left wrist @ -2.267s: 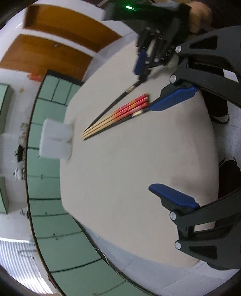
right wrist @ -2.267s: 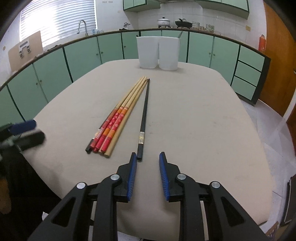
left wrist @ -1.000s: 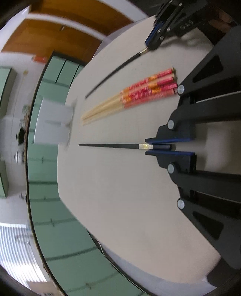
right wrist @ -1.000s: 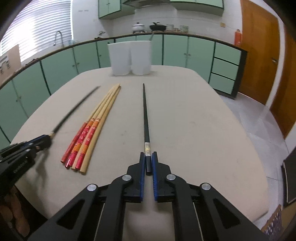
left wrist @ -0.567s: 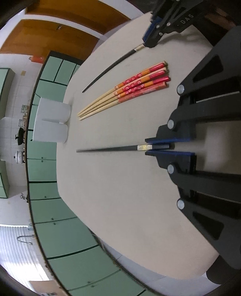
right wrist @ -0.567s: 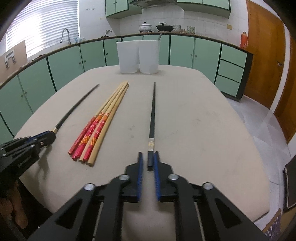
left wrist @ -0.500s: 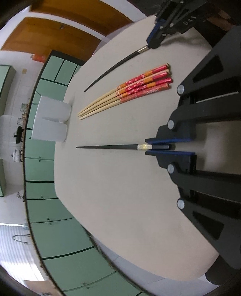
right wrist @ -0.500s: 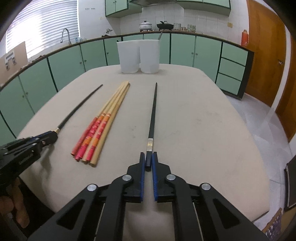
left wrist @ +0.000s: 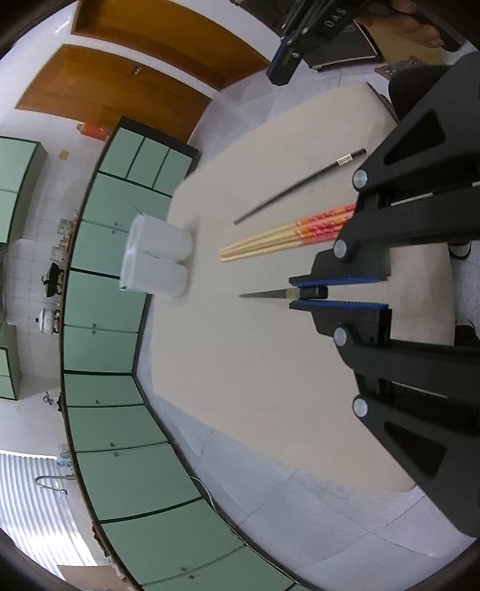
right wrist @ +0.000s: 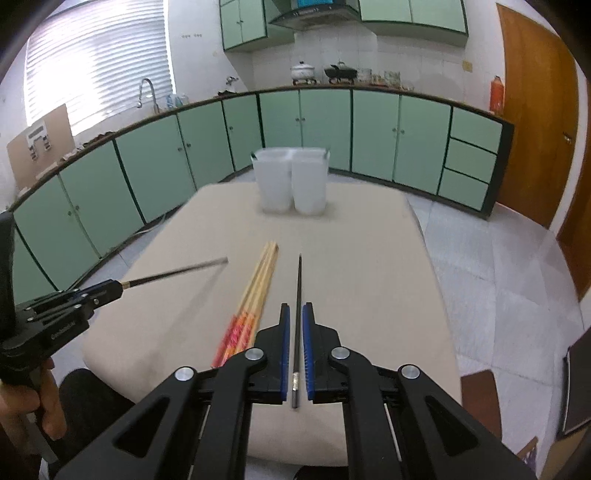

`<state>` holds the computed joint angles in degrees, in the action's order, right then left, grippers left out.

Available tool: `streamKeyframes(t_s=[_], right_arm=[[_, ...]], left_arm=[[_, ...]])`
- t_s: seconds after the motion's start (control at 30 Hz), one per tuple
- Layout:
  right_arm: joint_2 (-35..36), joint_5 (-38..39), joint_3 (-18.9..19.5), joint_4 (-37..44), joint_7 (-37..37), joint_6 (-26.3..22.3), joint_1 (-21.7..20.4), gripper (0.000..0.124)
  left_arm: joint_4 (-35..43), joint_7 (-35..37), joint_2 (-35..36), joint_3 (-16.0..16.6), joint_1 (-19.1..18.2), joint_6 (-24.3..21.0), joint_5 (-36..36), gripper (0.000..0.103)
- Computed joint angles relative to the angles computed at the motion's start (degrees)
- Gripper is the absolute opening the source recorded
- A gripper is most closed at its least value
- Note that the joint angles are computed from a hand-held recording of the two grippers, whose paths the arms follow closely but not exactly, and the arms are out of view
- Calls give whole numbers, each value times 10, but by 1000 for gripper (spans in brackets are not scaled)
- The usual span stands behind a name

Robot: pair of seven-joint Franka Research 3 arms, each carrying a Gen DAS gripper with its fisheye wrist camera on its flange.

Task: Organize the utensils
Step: 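Carry both black chopsticks to the white holder and lower them in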

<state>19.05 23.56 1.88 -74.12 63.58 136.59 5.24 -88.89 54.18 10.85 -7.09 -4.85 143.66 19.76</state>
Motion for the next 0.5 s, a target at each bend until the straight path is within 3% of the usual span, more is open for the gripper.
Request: streamKeyframes(t_s=[0.13, 0.2, 0.27, 0.37, 0.5], right_arm=[[8, 27, 8, 0, -23, 23, -11, 7], [-4, 65, 22, -45, -35, 45, -25, 9], [-20, 62, 10, -114, -33, 72, -10, 16], [-35, 82, 12, -185, -42, 88, -8, 16], [-32, 62, 4, -215, -36, 114, 6, 16]], left_arm=[[-11, -9, -13, 5, 0, 15, 21, 6], [-20, -17, -14, 5, 2, 18, 19, 6], [-30, -20, -13, 2, 4, 19, 8, 6], [-37, -20, -15, 2, 5, 23, 6, 6], [-38, -29, -14, 4, 3, 28, 22, 6]])
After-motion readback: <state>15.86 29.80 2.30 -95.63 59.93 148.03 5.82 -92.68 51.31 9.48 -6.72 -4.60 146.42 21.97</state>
